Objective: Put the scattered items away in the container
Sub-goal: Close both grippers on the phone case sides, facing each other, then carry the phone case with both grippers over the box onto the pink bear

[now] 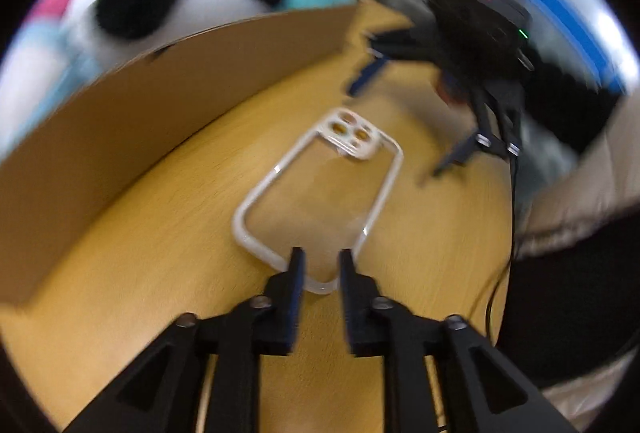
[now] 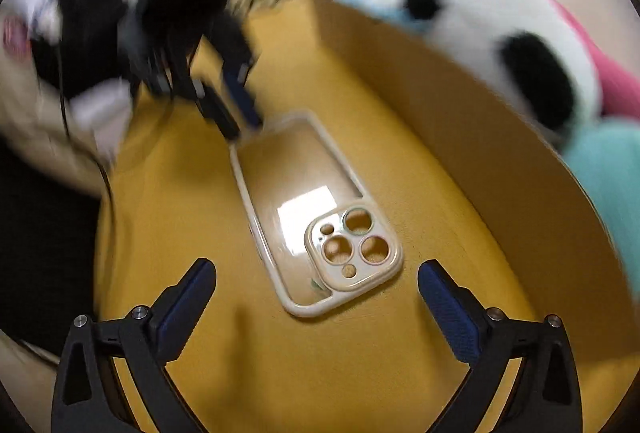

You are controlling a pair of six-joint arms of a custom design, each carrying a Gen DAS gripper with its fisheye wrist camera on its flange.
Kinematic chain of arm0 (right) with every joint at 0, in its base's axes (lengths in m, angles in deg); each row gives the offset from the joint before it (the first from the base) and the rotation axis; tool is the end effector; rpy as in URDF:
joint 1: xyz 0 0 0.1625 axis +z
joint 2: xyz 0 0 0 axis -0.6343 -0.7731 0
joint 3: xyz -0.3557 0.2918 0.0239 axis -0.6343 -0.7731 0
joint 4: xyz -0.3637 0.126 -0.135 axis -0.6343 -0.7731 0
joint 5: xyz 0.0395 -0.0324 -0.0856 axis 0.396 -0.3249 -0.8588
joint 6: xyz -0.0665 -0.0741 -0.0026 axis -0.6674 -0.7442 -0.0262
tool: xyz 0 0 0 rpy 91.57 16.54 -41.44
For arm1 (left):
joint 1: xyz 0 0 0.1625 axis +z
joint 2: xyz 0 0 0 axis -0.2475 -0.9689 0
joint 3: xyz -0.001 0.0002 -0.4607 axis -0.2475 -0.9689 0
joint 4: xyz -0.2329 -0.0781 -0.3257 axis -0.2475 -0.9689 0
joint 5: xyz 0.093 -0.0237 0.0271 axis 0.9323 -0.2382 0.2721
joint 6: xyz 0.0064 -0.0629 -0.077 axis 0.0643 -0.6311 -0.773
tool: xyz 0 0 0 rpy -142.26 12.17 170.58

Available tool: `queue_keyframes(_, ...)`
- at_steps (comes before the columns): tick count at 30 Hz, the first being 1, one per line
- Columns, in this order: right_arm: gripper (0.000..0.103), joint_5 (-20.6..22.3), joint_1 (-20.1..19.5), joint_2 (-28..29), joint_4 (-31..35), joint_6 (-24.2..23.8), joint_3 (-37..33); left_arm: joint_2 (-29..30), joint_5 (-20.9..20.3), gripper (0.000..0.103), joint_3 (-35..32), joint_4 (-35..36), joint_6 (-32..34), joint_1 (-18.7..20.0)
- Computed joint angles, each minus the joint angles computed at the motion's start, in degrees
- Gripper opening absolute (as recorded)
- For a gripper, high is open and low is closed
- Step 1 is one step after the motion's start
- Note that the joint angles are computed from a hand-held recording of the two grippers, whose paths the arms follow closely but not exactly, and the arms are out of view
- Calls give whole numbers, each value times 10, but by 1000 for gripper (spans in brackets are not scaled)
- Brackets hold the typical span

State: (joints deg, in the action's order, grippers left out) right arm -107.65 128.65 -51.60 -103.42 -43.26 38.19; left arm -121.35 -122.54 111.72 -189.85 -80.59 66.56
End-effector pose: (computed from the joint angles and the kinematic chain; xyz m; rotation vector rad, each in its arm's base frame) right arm 0.0987 -0.7436 0.3873 2.1224 -2.1083 -0.3490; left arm -0.3298 -0.7013 0.0300 0.9701 2.6288 -0.2388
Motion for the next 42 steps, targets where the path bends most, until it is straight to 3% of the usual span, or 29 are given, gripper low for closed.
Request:
queue_keyframes(2, 102, -22, 7, 7, -10, -23, 7, 12, -4, 64, -28, 43, 49, -3)
queue_keyframes(3, 101, -30, 9, 12, -10, -29, 7, 17, -5, 65, -37, 50, 62, -2)
queue_keyframes(5, 99, -31, 12, 18, -13, -42, 6, 24, 0, 65, -54, 60, 77, 0)
queue_keyframes(7, 87, -27, 14, 27, -4, -32, -7, 26, 23, 66, -63, 62, 70, 2)
queue_keyframes(9, 87, -24, 13, 34, 6, -18, -20, 23, 42, 66, -63, 62, 68, 2)
queue_keyframes(12, 87, -30, 11, 25, -22, -41, 0, 25, 41, 66, -70, 92, 85, 3)
queue_keyframes(21, 86, -40, 10, 32, -22, -69, -4, 54, 6, 74, -103, 118, 144, -3)
queue_keyframes(25, 86, -41, 11, 45, -10, -68, -21, 64, 55, 81, -85, 106, 178, -24)
queue_keyframes(30, 86, -34, 14, 60, 4, -64, -42, 71, 55, 83, -88, 102, 169, -30)
queue_keyframes(32, 86, -30, 16, 63, -5, -74, -44, 71, 53, 78, -93, 112, 163, -34)
queue_keyframes(37, 86, -2, 28, 80, 20, -87, -96, 57, 51, 78, -92, 108, 157, -49)
queue_keyframes(42, 86, 44, 53, 125, 47, -99, -211, 32, 104, 78, -111, 105, 213, -70)
